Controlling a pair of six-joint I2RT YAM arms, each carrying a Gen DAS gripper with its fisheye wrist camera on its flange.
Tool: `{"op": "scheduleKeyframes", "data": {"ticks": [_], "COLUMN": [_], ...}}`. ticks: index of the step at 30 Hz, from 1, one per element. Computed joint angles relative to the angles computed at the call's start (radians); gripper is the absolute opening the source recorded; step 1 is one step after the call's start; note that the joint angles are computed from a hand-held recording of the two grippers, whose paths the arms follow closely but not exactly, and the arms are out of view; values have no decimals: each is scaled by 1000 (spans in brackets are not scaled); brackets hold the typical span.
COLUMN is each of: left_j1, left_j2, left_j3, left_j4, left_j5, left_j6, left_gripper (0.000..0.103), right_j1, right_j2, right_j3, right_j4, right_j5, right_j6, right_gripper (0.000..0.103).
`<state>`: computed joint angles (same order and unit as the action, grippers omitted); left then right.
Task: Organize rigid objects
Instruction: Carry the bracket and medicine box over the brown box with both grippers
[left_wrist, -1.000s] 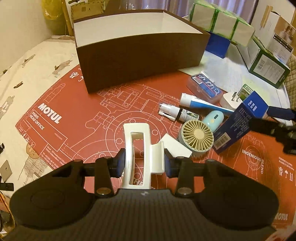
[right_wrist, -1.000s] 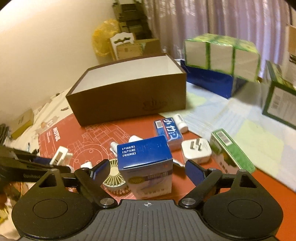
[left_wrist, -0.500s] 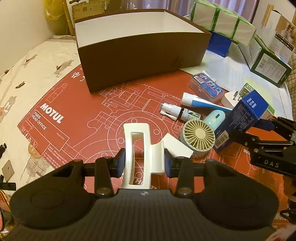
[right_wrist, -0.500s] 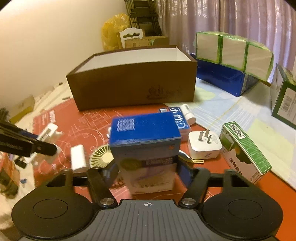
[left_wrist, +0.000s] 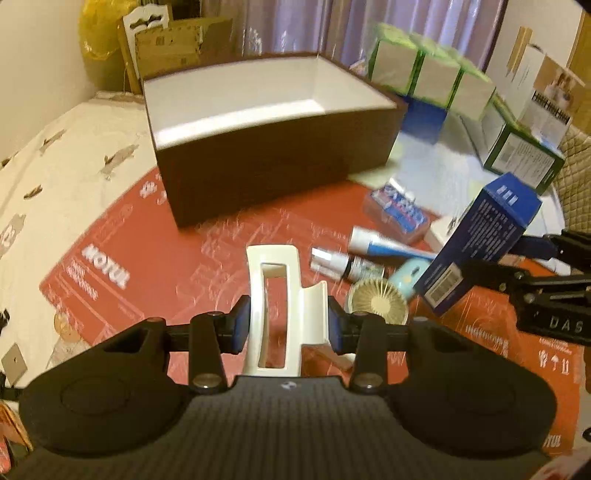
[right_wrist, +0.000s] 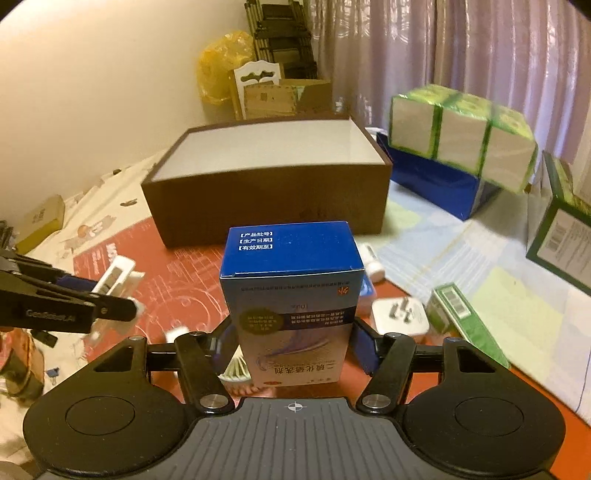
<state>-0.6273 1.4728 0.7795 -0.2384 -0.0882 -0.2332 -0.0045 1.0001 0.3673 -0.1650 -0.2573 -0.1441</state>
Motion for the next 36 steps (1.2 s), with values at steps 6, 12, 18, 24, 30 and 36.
{"op": "scheduleKeyframes", "data": {"ticks": [6, 12, 18, 24, 30, 36], "left_j1": [76, 162, 248, 295, 321, 337], "left_j2": [49, 182, 346, 515, 656, 808], "left_j3": [123, 319, 561, 790, 977, 1171], "left_j4": [-8, -20, -64, -132, -216, -326], "left_j5": [61, 138, 196, 219, 234, 246], "left_j6": [89, 181, 250, 279, 289, 295], "left_gripper": [36, 36, 36, 36, 36, 36], "right_j1": [83, 152, 221, 263, 270, 268], "right_j2": [45, 172, 376, 578, 761, 937], "right_j3": [104, 257, 463, 668, 853, 1043], "right_j4": [-32, 17, 67, 70, 31, -59], "right_j5": [42, 105, 165, 205, 214, 235], "right_j6": [71, 144, 189, 208, 208, 202], "right_gripper": [61, 61, 61, 61, 61, 61]}}
